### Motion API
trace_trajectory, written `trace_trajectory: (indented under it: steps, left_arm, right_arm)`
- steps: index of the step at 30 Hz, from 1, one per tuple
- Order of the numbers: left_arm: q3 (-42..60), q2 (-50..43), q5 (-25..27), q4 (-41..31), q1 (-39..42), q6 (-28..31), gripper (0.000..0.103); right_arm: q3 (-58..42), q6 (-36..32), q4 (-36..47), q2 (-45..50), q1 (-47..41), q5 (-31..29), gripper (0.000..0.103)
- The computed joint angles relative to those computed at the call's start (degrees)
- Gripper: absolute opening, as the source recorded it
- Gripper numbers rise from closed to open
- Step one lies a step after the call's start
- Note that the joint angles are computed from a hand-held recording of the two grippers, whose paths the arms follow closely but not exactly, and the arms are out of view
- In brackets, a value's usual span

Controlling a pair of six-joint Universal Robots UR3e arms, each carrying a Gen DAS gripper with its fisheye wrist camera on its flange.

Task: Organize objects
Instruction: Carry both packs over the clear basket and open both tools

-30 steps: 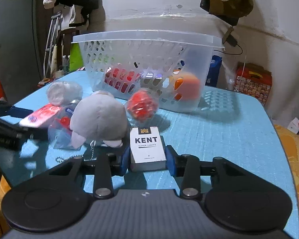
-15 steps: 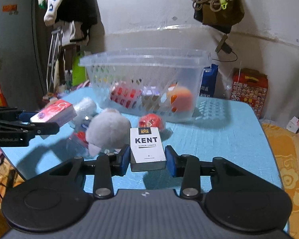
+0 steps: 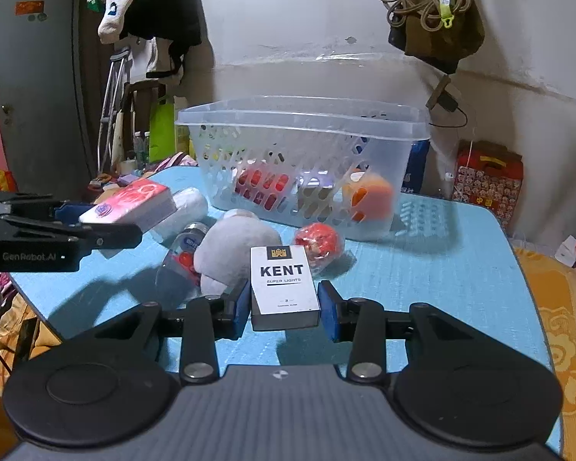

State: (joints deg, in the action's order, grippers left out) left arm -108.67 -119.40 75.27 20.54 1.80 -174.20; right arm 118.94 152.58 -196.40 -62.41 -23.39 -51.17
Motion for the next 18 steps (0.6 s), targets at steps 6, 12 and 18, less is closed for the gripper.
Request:
trace_trajectory:
  steps: [6,12,18]
  left_arm:
    - [-0.2,0.1,-0.7,0.1,0.1,0.0,0.056]
    - [-0.6,0.3,-1.2,0.1,0.5,-0.2,0.056]
    - [-1.3,1.3,-2.4,-0.4,1.4,-0.8,0.056]
  right_arm:
    - [1.2,1.5,-2.9,-0.1,-0.7,1.5,0.042]
    - [1.7,2.1,-4.9,-0.1,-0.7,1.8,0.042]
    - [3.3,4.4,-7.2,-1.6,-2.6,4.7,0.042]
